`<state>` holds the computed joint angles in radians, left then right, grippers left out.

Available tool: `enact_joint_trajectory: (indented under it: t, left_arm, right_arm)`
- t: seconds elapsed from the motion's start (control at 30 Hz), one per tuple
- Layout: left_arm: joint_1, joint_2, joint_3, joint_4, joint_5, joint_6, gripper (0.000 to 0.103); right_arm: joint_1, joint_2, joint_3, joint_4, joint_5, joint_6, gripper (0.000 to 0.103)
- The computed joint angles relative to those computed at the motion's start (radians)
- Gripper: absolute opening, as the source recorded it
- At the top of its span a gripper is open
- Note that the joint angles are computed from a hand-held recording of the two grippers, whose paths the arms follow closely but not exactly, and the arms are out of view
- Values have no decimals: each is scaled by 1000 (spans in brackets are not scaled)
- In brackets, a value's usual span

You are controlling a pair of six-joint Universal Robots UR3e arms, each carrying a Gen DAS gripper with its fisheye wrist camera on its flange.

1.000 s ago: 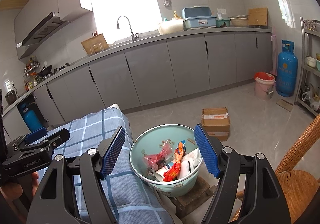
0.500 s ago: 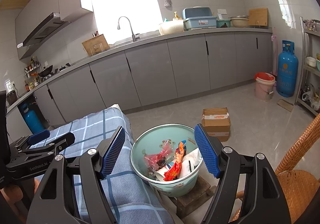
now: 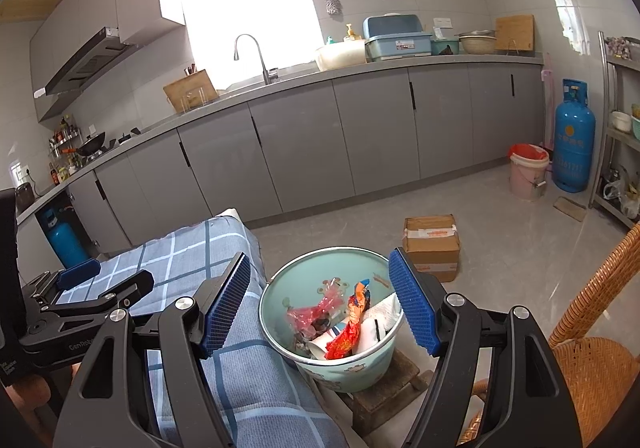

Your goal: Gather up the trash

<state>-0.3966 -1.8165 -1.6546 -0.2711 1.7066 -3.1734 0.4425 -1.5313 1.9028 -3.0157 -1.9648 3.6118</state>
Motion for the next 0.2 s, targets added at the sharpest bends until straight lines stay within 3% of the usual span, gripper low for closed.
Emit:
enact_joint_trajectory:
  t: [0.07, 0.2]
  left_arm:
    - [13, 10, -6, -15, -23, -7, 98]
    - [45, 52, -84, 21, -42, 14, 98]
  right_arm:
    - [1, -6, 7, -2, -9, 2, 80]
    - [-43, -69, 113, -36, 20, 18, 82]
